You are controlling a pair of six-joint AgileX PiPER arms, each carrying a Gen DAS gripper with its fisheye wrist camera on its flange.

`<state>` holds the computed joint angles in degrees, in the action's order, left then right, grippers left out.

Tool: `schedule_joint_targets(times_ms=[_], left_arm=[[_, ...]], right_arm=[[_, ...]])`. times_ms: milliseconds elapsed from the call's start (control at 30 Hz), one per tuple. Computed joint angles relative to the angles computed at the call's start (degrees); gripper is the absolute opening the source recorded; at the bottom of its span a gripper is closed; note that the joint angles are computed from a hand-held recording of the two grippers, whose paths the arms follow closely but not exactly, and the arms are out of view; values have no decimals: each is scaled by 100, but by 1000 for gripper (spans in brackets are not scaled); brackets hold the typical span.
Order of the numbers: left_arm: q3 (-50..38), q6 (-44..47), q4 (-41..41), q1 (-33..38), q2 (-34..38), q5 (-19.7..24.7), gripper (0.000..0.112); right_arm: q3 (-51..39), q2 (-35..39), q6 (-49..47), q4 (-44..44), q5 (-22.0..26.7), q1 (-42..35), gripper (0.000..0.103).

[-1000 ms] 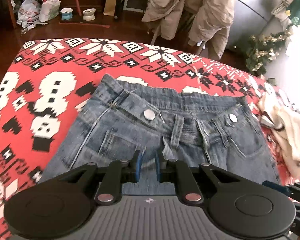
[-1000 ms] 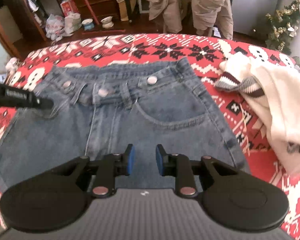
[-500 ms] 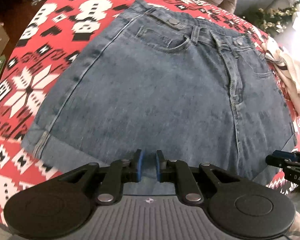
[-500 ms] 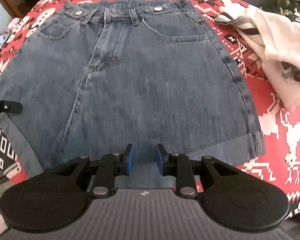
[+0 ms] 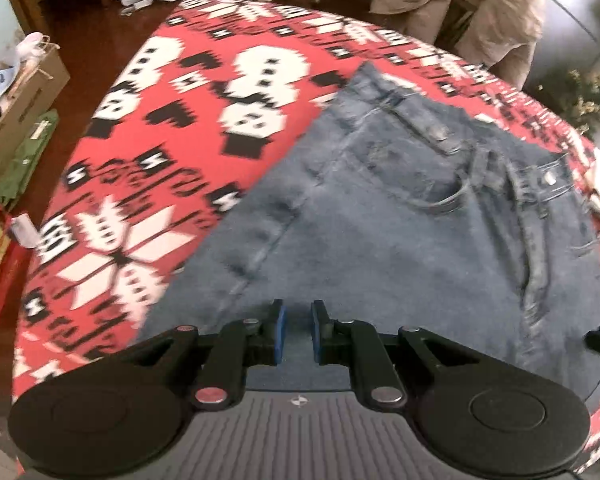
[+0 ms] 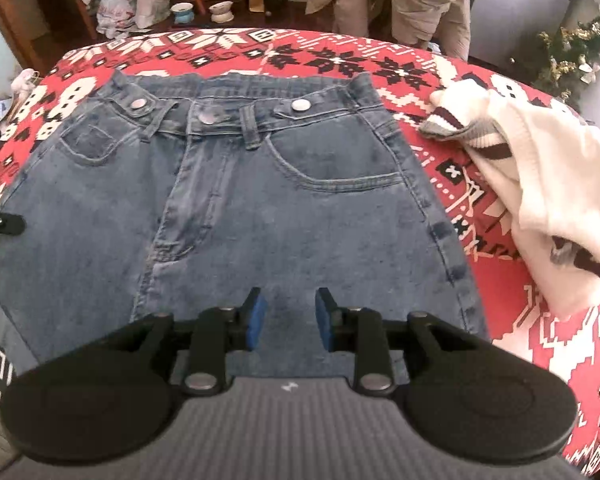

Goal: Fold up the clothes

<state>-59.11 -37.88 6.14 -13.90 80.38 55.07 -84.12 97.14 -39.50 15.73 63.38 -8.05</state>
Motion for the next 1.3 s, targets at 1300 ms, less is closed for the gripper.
schedule_joint_targets(times_ms=[1300], left_arm=[[-1353, 2325, -1130, 1141, 1321, -848, 12]], right_arm=[[-793, 644, 491, -354, 385, -89, 41]])
